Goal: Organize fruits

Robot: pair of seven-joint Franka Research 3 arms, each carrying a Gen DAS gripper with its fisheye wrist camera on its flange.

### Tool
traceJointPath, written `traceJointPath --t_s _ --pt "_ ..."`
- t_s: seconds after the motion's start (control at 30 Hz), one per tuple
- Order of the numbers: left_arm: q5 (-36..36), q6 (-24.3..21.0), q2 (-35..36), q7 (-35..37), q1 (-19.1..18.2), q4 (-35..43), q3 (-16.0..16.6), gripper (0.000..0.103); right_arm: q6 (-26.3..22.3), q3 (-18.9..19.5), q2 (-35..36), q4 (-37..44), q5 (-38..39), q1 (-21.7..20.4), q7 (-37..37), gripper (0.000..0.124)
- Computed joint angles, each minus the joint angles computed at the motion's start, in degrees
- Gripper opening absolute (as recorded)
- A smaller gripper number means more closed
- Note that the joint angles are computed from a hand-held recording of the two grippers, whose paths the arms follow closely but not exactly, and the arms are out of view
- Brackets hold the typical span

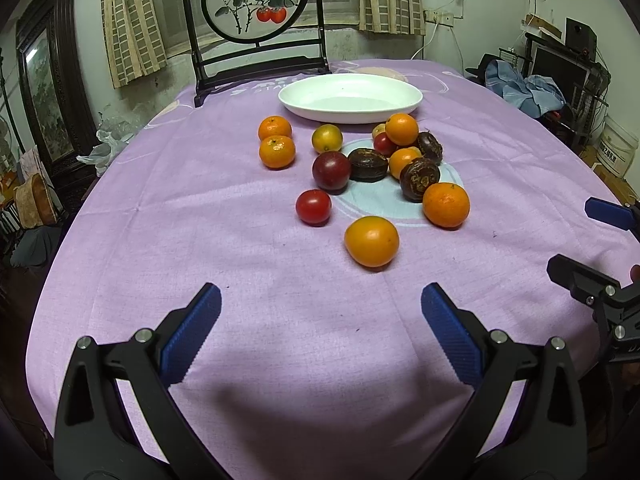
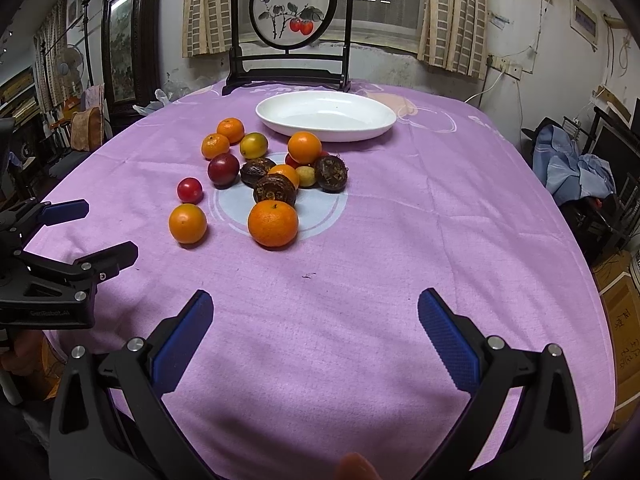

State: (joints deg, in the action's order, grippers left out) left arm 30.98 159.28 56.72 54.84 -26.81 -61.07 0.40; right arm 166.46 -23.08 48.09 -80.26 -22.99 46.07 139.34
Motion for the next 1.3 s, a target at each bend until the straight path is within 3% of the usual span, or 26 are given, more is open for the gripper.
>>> traceJointPath --t_s 1.0,1.3 --pt "-0.03 -0.09 0.11 0.15 0.03 0.01 0.03 0.101 -0.22 0.68 0.54 0.88 0.77 -0.44 -1.02 0.102" --pt "-0.57 0.75 0.64 -0.7 1.14 -0.97 0.02 0.101 -1.08 5.12 2.42 5.23 3.66 -3.89 -6.6 0.102"
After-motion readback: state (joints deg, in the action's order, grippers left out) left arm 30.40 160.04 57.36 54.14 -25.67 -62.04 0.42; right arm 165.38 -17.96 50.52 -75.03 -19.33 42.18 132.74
